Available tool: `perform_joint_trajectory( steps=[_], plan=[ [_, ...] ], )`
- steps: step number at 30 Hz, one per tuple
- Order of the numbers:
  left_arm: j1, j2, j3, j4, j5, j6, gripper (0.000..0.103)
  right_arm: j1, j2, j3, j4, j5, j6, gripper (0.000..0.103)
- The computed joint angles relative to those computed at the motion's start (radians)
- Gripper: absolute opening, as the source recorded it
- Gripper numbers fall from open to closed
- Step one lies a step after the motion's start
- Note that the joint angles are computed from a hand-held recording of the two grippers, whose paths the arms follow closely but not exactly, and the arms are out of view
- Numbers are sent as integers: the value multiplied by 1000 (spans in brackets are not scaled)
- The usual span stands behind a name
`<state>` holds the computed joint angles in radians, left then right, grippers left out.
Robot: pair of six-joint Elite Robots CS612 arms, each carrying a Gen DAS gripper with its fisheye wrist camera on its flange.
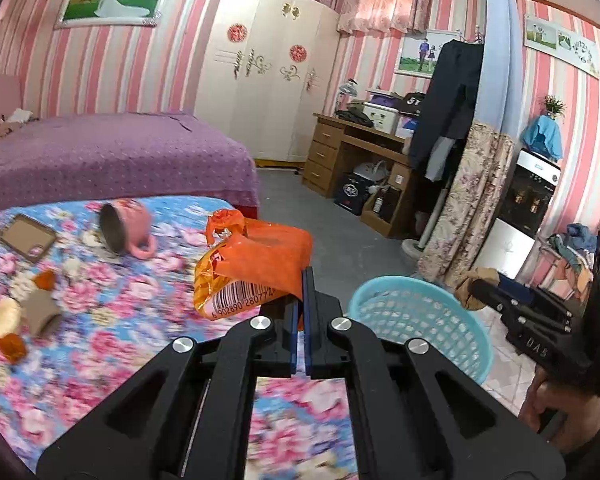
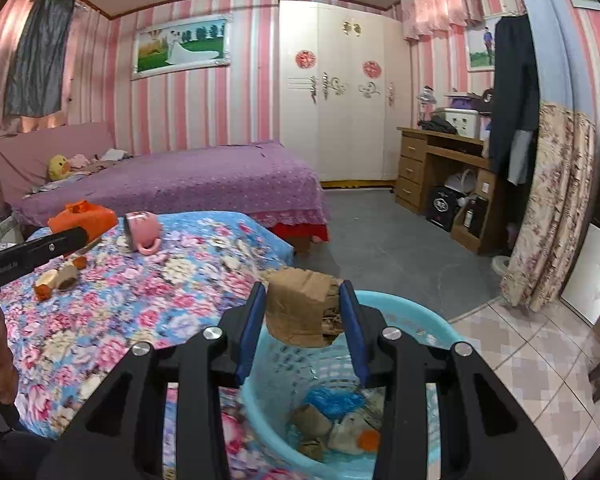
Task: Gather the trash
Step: 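Carry both items over the blue basket and open both grippers to drop them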
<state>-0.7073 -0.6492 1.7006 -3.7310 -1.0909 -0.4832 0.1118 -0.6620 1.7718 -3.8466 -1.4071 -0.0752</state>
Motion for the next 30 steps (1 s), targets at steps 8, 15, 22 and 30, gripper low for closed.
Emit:
perform_joint_trajectory(
  steps=[8, 15, 22, 30],
  plan=[
    [-19, 79, -149, 53, -140, 9, 0, -48, 8, 7, 34, -66, 25, 38],
    [-2, 148, -254, 56, -338, 13, 0, -84, 28, -14, 76, -57, 72, 41],
    [-3, 177, -317, 152, -393, 32, 45, -106, 46, -38, 129, -25, 112, 66],
    [4, 177, -313, 191, -364, -18, 58, -107, 42, -21, 101, -39, 129, 66]
  ],
)
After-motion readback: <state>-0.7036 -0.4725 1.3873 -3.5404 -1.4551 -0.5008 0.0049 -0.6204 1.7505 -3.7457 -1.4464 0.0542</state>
